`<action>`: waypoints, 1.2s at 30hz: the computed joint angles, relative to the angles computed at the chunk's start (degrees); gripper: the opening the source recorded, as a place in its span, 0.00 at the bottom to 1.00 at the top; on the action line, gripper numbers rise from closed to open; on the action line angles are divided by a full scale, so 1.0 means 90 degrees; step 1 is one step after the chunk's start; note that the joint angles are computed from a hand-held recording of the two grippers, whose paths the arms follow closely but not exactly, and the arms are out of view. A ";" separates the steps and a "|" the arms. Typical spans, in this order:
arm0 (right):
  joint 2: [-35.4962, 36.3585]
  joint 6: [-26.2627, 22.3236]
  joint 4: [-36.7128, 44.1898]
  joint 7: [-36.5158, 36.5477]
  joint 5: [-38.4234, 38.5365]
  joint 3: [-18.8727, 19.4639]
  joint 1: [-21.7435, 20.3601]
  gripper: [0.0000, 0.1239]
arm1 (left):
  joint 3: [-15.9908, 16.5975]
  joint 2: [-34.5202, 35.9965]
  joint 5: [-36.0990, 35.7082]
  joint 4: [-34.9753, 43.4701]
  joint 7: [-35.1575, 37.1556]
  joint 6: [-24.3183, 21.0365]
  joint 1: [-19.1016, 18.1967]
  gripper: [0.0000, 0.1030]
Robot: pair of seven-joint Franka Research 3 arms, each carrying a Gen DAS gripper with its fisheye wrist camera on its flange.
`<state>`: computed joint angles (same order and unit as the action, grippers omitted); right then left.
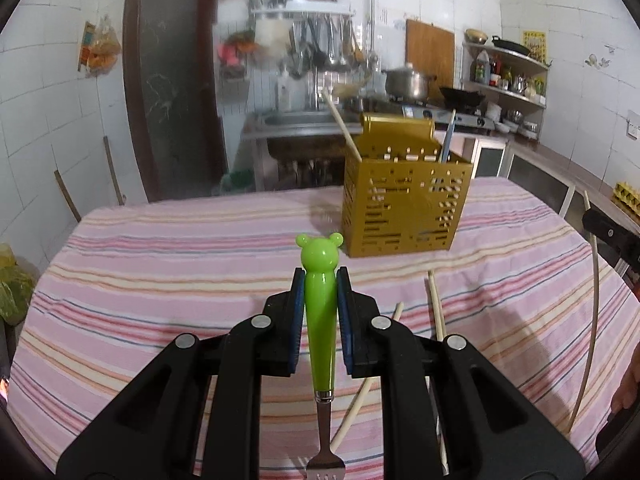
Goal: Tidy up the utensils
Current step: 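Lift the green-handled utensil and chopstick and carry both over the yellow holder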
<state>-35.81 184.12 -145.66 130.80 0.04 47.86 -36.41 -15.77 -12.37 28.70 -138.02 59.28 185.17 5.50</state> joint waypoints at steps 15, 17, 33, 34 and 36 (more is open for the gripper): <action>-0.0443 0.0726 -0.0061 -0.0434 0.0664 0.0562 -0.0516 0.05 | -0.0860 -0.0314 -0.0734 -0.0145 0.0468 0.0810 0.0978 0.14; -0.0500 0.0775 -0.0067 -0.0505 0.0778 0.0652 -0.0582 0.05 | -0.1103 -0.0337 -0.0941 -0.0143 0.0657 0.0909 0.1184 0.14; -0.0332 0.0873 0.0089 -0.0959 0.1236 0.0936 -0.0835 0.05 | -0.0918 -0.0116 -0.1885 0.0044 0.1626 0.1032 0.0731 0.14; -0.0329 0.0873 0.0095 -0.0967 0.1246 0.0944 -0.0847 0.05 | -0.0924 -0.0112 -0.1925 0.0049 0.1666 0.1033 0.0719 0.14; -0.0334 0.0871 0.0091 -0.0973 0.1270 0.0948 -0.0839 0.05 | -0.0963 -0.0102 -0.2010 0.0064 0.1754 0.1059 0.0727 0.14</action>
